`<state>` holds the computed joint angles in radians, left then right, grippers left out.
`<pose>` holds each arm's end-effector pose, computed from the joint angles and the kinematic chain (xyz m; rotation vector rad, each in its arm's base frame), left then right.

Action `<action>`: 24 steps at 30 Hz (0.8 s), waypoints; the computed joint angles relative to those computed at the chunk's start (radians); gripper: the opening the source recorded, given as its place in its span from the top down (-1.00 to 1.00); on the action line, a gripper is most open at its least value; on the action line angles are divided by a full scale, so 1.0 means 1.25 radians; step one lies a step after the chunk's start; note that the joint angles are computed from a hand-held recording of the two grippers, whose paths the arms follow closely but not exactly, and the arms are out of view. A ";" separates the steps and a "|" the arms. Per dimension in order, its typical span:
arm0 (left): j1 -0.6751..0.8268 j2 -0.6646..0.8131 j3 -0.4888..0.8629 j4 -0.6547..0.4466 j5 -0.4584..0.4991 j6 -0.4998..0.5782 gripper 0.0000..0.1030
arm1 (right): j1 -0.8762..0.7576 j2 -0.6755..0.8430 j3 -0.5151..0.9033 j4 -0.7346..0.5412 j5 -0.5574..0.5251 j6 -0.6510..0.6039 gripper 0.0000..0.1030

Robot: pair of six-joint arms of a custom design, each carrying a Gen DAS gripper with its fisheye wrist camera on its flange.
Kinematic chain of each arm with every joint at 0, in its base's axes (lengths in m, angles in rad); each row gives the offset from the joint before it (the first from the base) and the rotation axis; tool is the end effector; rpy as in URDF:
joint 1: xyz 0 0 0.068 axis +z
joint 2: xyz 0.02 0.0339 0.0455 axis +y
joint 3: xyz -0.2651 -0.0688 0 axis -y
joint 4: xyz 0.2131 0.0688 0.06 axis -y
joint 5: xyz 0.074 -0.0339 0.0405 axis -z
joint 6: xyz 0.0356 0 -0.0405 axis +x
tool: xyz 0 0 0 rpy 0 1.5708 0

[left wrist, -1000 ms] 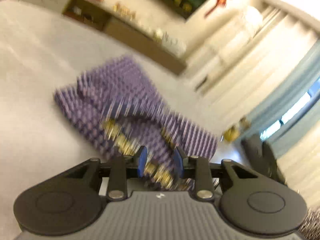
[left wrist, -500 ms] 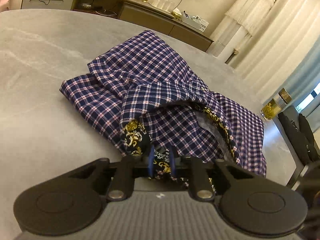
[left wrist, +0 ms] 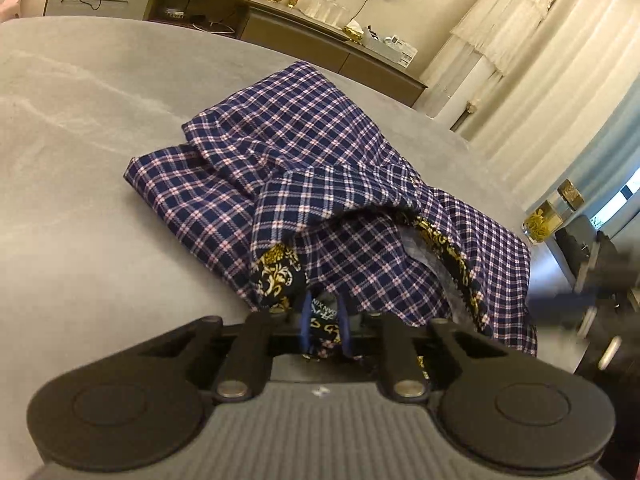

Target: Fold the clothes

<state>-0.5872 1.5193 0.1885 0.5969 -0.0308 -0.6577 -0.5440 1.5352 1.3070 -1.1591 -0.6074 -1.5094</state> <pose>0.1643 -0.1080 0.1121 -0.1002 2.3779 -0.5873 0.2249 -0.1123 0.2872 -1.2352 2.2003 0.2106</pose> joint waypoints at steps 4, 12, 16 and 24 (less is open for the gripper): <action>0.010 0.005 -0.021 0.038 0.017 -0.001 0.69 | 0.233 -0.028 0.035 0.133 -0.080 0.284 0.08; -0.026 0.016 -0.034 0.067 -0.025 0.022 0.69 | 0.640 0.269 0.109 0.427 0.254 0.555 0.90; -0.022 0.015 -0.034 0.066 -0.016 0.028 0.69 | 0.660 0.304 0.162 0.473 0.243 0.617 1.00; -0.012 -0.017 -0.045 0.046 0.002 0.040 0.69 | 0.680 0.384 0.269 0.473 0.236 0.656 1.00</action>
